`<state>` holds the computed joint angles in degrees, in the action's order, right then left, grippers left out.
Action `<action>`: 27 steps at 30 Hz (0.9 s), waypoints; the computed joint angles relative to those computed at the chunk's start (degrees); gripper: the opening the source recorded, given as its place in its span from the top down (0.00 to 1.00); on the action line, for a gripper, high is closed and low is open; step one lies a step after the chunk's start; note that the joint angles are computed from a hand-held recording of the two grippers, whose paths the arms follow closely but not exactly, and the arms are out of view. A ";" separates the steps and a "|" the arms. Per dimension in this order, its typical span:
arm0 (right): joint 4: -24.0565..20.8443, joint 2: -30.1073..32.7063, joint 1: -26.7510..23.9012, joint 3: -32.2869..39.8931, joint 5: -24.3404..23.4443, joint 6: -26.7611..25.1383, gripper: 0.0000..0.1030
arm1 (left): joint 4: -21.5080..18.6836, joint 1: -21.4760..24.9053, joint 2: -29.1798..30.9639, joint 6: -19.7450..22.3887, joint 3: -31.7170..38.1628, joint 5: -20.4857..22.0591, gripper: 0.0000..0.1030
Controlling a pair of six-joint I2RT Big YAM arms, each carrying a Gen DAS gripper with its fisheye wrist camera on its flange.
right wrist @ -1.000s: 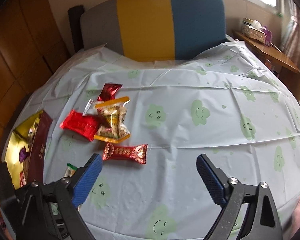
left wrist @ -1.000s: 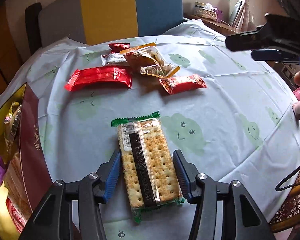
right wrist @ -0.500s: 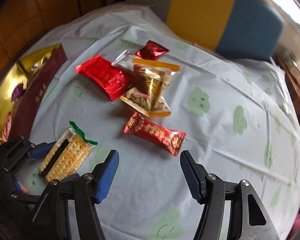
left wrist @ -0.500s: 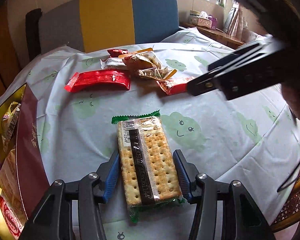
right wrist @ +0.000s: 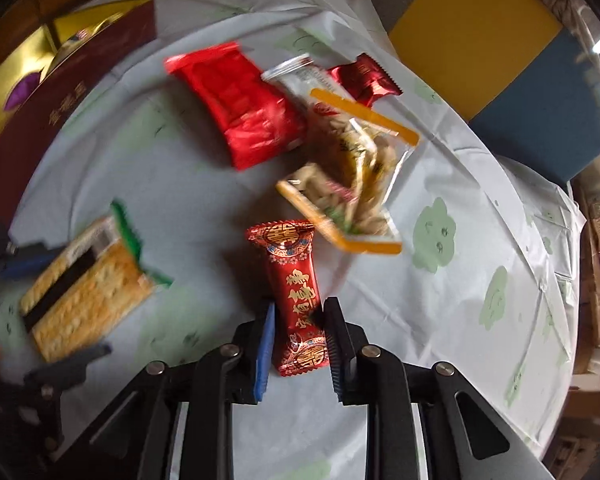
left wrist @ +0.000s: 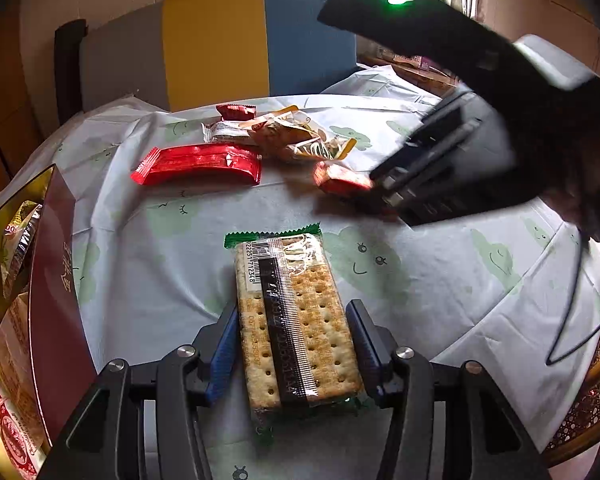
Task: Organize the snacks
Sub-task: 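Carry the cracker pack into the gold tin with the left tool and release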
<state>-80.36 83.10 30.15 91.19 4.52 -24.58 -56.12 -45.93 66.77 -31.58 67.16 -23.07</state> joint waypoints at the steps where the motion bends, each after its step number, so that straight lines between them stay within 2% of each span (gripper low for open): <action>1: -0.65 -1.39 0.12 -1.30 -0.86 0.68 0.77 | 0.15 0.01 -0.05 0.21 -0.08 -0.11 0.48; 6: 0.91 -7.55 -0.96 -7.98 -6.00 5.18 0.76 | -0.39 -0.74 0.34 0.51 0.16 -1.70 0.48; 13: -1.72 -5.07 -3.24 -5.94 -10.02 6.83 0.74 | -1.46 -1.66 1.17 0.14 0.79 -4.19 0.48; 17: -1.14 -5.31 -2.73 -6.15 -7.73 5.27 0.74 | -3.20 -2.26 2.26 -0.94 1.84 -5.92 0.48; 24: 1.07 -7.82 0.58 -8.68 -3.66 6.51 0.78 | -6.02 -2.45 3.76 -2.53 3.72 -6.59 0.48; 27: 1.55 -8.28 0.60 -9.31 -4.40 6.15 0.78 | -5.61 -2.86 3.64 -3.53 3.33 -7.54 0.49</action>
<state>-78.81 74.83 30.74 81.89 0.12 -18.43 -61.73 -48.79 70.40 -35.11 70.49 -30.61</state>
